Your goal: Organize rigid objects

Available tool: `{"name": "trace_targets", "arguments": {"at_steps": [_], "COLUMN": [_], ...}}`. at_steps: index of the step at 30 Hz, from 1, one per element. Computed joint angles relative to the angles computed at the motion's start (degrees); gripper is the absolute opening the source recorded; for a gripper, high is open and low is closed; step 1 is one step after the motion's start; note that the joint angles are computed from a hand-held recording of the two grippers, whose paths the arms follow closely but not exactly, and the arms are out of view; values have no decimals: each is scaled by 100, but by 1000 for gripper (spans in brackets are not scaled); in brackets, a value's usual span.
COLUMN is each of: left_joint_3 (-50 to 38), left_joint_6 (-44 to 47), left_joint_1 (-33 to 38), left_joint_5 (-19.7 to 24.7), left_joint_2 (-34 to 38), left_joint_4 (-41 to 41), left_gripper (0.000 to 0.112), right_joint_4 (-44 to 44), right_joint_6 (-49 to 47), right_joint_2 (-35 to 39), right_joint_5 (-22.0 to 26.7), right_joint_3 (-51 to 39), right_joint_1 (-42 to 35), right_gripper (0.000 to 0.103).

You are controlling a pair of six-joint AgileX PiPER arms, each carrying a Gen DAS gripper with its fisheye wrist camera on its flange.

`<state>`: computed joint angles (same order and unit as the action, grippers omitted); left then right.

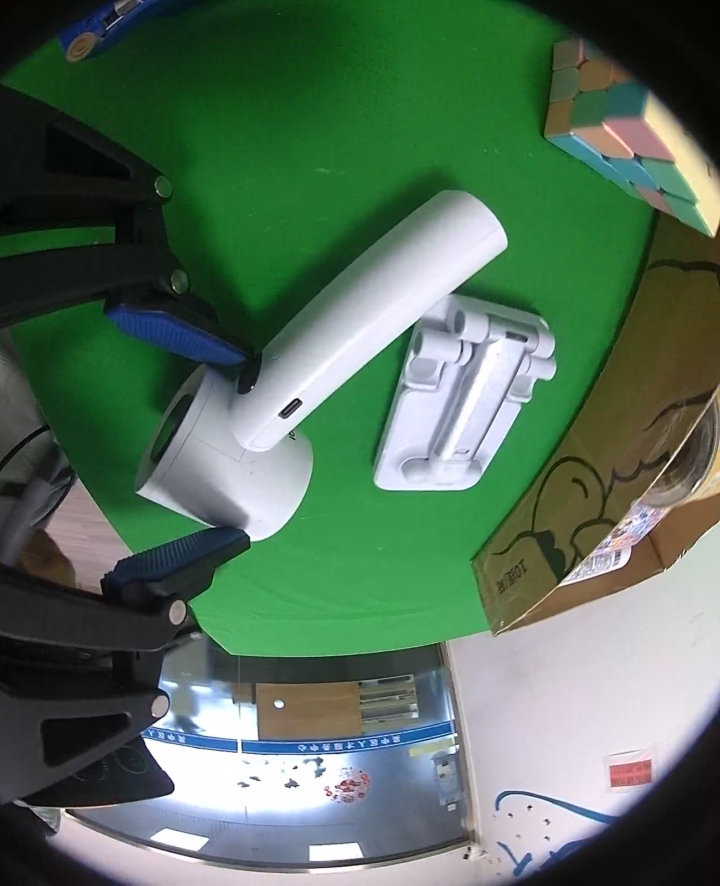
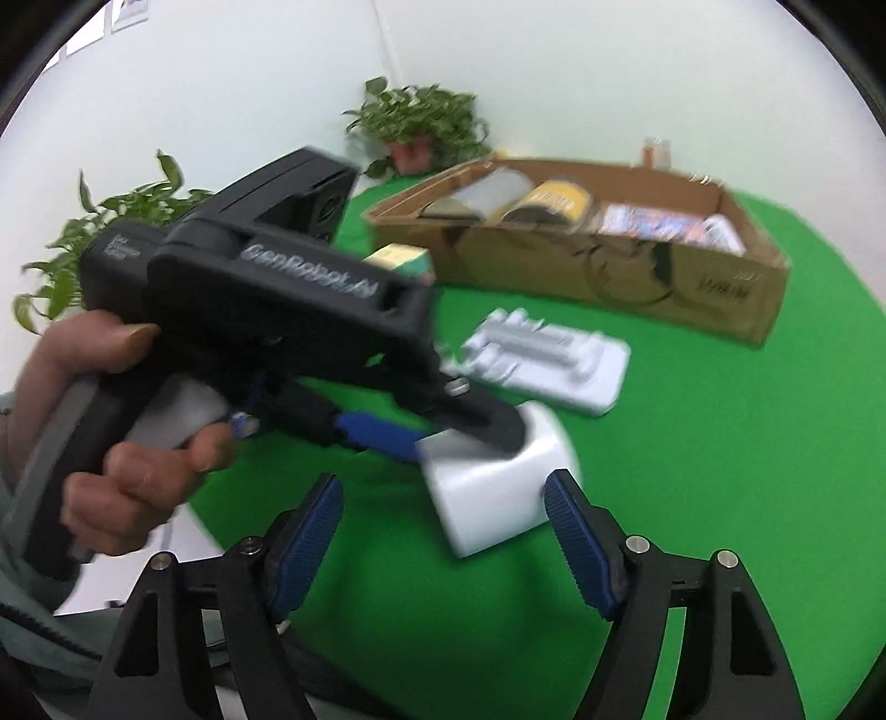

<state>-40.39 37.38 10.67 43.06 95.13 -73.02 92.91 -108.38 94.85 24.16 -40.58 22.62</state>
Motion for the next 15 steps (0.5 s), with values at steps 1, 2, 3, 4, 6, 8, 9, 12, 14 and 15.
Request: {"name": "trace_targets", "arguments": {"at_steps": [1,2,3,4,6,8,9,12,14,15], "left_joint_3": [2,14,10,11,86,53,71,129,248,261], "left_joint_6": [-4,-14,-50,-36,33,-60,-98,-93,314,404], "left_joint_1": [56,105,144,207,335,367,420,759,1088,1200], "left_joint_5": [38,56,72,89,164,175,161,227,475,562], "left_joint_2": [14,-6,-30,-23,-49,-108,-167,-260,-177,-125], "left_joint_4": [12,54,106,120,106,272,380,483,120,36], "left_gripper": [60,60,60,60,60,61,61,61,61,61], "right_joint_4": [-68,-365,-789,-1025,-1485,-1829,-1818,-2116,-2168,-2256], "right_joint_6": [78,381,750,891,1082,1420,1446,1800,1942,2111], "right_joint_2": [115,229,396,466,709,814,792,844,833,813], "right_joint_5": [69,149,226,300,508,619,579,1035,932,652], "right_joint_3": [-126,-285,-515,-612,-887,-1039,-1026,-1085,-1058,-1043], "right_joint_1": [-103,-190,-264,-315,-351,-293,-236,-263,-166,-22], "right_gripper": [75,75,75,75,74,72,72,69,69,69]}}
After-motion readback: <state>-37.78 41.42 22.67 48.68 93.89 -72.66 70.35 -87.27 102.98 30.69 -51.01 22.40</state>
